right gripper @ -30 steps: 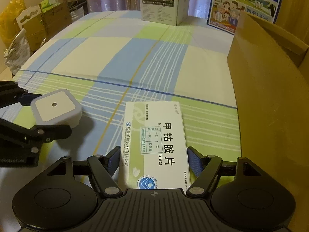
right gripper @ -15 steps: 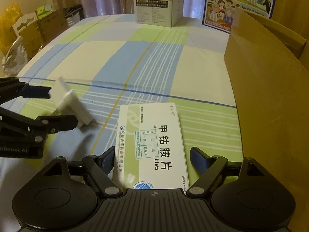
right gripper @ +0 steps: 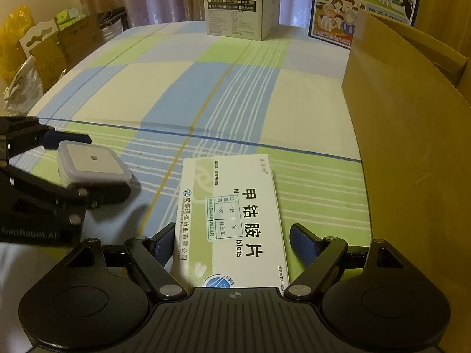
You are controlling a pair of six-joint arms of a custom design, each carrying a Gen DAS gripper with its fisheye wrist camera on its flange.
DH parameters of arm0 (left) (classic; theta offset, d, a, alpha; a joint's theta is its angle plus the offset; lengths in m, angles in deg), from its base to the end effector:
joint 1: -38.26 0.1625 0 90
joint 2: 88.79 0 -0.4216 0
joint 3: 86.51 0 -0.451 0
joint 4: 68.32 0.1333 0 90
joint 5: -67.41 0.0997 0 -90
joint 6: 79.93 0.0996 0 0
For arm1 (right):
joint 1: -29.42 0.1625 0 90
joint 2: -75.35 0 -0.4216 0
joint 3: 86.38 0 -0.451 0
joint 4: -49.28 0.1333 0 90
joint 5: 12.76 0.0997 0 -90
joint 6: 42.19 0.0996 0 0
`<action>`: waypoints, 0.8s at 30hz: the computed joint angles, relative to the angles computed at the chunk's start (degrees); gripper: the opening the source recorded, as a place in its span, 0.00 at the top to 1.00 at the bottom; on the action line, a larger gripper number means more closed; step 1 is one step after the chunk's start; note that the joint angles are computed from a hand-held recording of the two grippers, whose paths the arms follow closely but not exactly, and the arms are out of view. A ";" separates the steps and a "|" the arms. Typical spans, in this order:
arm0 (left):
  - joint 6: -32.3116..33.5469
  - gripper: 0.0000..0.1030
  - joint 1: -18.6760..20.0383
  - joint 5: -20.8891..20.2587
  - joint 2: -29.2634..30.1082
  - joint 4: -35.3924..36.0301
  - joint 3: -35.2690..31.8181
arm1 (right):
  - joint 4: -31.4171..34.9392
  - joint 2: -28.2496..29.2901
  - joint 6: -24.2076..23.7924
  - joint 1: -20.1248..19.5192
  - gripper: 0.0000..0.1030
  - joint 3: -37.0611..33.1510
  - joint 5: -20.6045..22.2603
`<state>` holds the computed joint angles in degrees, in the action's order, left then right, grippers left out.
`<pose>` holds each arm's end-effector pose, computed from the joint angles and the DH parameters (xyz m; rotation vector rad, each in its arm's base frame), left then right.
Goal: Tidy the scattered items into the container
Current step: 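Lift and carry the night light and medicine box over the cardboard box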
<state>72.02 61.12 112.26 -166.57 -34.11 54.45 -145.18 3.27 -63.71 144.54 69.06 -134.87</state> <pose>-0.0911 -0.2597 0.1152 0.8792 2.2805 -0.6436 0.2023 -0.2423 0.0729 0.8843 -2.3966 0.4979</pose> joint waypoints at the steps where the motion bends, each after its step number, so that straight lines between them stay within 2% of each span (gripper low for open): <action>1: -0.17 0.27 0.12 0.03 0.03 -0.02 0.07 | -0.06 0.00 0.00 0.01 0.23 0.00 0.01; 6: -1.22 0.40 0.87 0.20 -0.24 0.45 0.07 | -0.38 0.11 0.03 -0.04 0.23 0.18 0.09; 13: -4.61 0.41 -0.99 0.31 -0.83 2.07 0.83 | -0.74 0.35 0.18 -0.21 0.24 0.18 0.17; 14: -5.18 0.41 -1.35 0.36 -0.89 2.34 0.98 | -0.92 0.43 0.05 -0.13 0.25 0.18 0.05; 15: -5.79 0.41 -1.73 0.43 -0.98 2.64 1.13 | -1.34 0.56 -0.16 -0.03 0.33 0.20 -0.10; 24: -14.46 0.41 -6.98 0.87 -1.85 7.25 2.36 | -2.26 -1.47 1.12 0.57 0.34 1.16 0.23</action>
<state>57.56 54.14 113.13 -168.42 -26.86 56.81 -147.44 1.80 -62.60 145.11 70.23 -134.65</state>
